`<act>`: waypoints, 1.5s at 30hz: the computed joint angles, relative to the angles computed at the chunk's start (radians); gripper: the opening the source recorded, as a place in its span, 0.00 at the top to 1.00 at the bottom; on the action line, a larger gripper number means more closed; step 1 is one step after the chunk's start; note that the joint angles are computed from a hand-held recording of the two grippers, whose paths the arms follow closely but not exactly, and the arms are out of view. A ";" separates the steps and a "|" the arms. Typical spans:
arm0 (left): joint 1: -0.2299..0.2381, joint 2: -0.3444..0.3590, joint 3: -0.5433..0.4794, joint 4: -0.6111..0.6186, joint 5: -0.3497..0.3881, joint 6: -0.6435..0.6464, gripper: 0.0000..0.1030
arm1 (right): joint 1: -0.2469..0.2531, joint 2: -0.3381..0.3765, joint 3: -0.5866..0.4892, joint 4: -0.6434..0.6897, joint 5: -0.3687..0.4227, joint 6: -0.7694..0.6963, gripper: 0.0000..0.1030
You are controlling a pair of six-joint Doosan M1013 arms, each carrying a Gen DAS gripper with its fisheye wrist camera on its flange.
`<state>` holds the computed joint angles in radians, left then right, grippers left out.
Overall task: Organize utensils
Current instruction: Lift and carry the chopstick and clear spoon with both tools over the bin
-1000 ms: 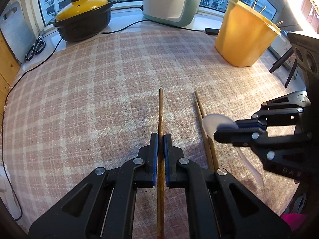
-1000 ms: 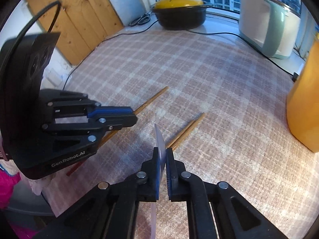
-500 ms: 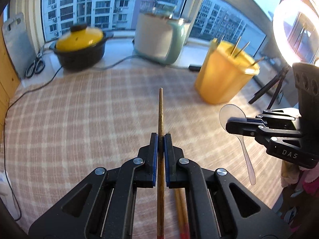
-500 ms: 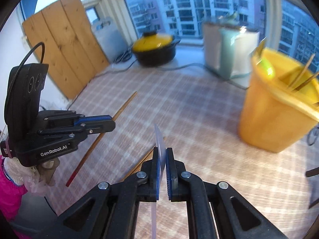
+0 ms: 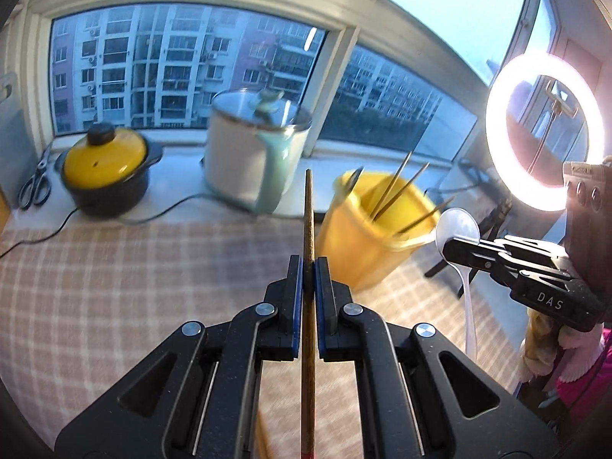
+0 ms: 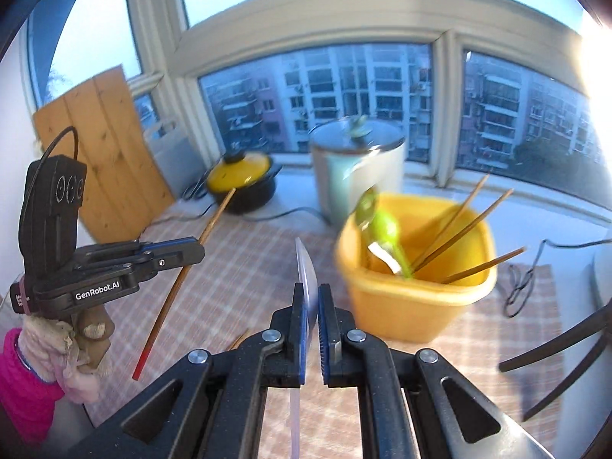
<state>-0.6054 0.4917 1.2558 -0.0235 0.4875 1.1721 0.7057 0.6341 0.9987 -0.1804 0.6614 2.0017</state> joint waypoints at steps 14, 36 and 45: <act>-0.011 0.129 -0.236 -0.058 -0.060 0.014 0.97 | -0.037 0.003 -0.061 -0.183 -0.005 0.107 0.98; -0.001 0.304 -0.530 -0.111 -0.042 0.006 0.97 | -0.077 0.106 -0.205 -0.324 0.032 0.224 0.98; -0.005 0.305 -0.507 -0.089 -0.056 -0.013 0.97 | -0.081 0.128 -0.209 -0.364 0.015 0.277 0.98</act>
